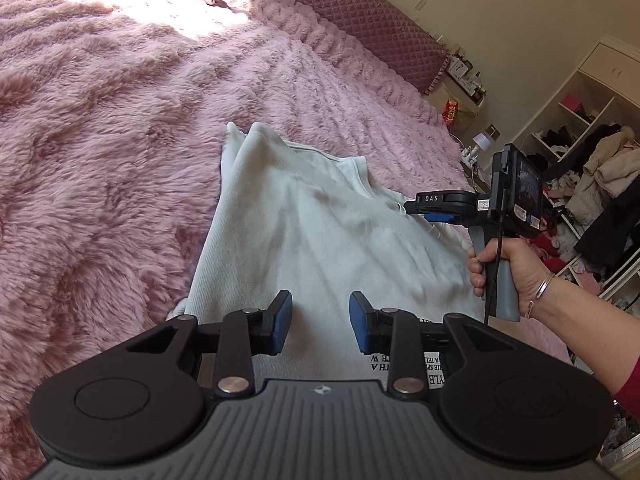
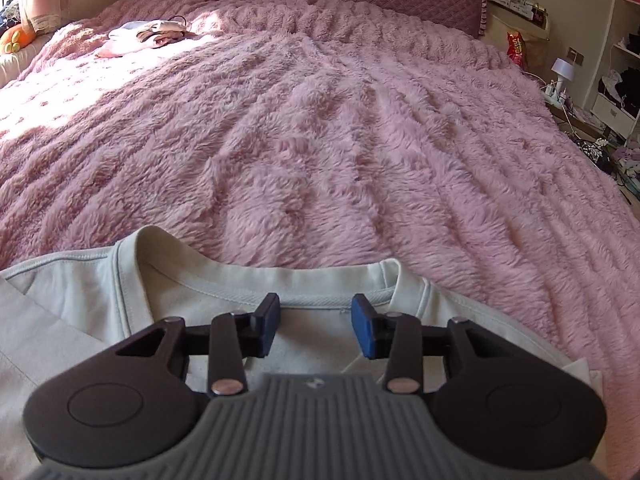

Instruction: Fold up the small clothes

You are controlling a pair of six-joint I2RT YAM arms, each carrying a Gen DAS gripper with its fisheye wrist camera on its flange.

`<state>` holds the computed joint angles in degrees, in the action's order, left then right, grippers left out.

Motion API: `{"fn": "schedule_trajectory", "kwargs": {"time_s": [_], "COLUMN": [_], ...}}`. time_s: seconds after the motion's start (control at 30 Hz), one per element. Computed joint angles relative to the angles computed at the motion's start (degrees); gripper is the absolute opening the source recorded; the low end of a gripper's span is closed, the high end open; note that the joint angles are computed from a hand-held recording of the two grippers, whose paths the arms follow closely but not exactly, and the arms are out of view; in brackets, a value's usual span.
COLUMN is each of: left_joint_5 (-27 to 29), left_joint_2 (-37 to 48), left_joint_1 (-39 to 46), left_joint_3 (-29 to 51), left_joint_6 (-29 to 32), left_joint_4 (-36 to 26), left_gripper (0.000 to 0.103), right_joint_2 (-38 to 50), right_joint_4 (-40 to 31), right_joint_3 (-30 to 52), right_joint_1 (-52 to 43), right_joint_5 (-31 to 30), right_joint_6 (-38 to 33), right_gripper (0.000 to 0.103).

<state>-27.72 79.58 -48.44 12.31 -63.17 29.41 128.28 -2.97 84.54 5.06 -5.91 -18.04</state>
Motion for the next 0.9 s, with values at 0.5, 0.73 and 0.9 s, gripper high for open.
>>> {"fn": "schedule_trajectory", "kwargs": {"time_s": [0.5,0.73,0.9], "left_joint_5": [-4.8,-6.9,-7.9], "left_joint_2": [-5.2,-7.8,-10.2], "left_joint_1": [-5.0,-7.8,-8.8], "left_joint_3": [1.5,1.8,1.0], "left_joint_6": [-5.4,-8.4,-10.0], "left_joint_4": [-8.7,-13.1,-15.5], "left_gripper": [0.045,0.047,0.047], "right_joint_2": [-22.1,-35.1,-44.1], "right_joint_4": [6.1,-0.7,-4.6], "right_joint_3": [-31.2,-43.4,-50.7], "right_joint_1": [-8.0,-12.9,-19.0], "right_joint_5": [-12.3,-14.6,-18.8], "right_joint_6": [-15.2,-23.4,-28.8], "right_gripper": [0.040,0.041,0.041]}}
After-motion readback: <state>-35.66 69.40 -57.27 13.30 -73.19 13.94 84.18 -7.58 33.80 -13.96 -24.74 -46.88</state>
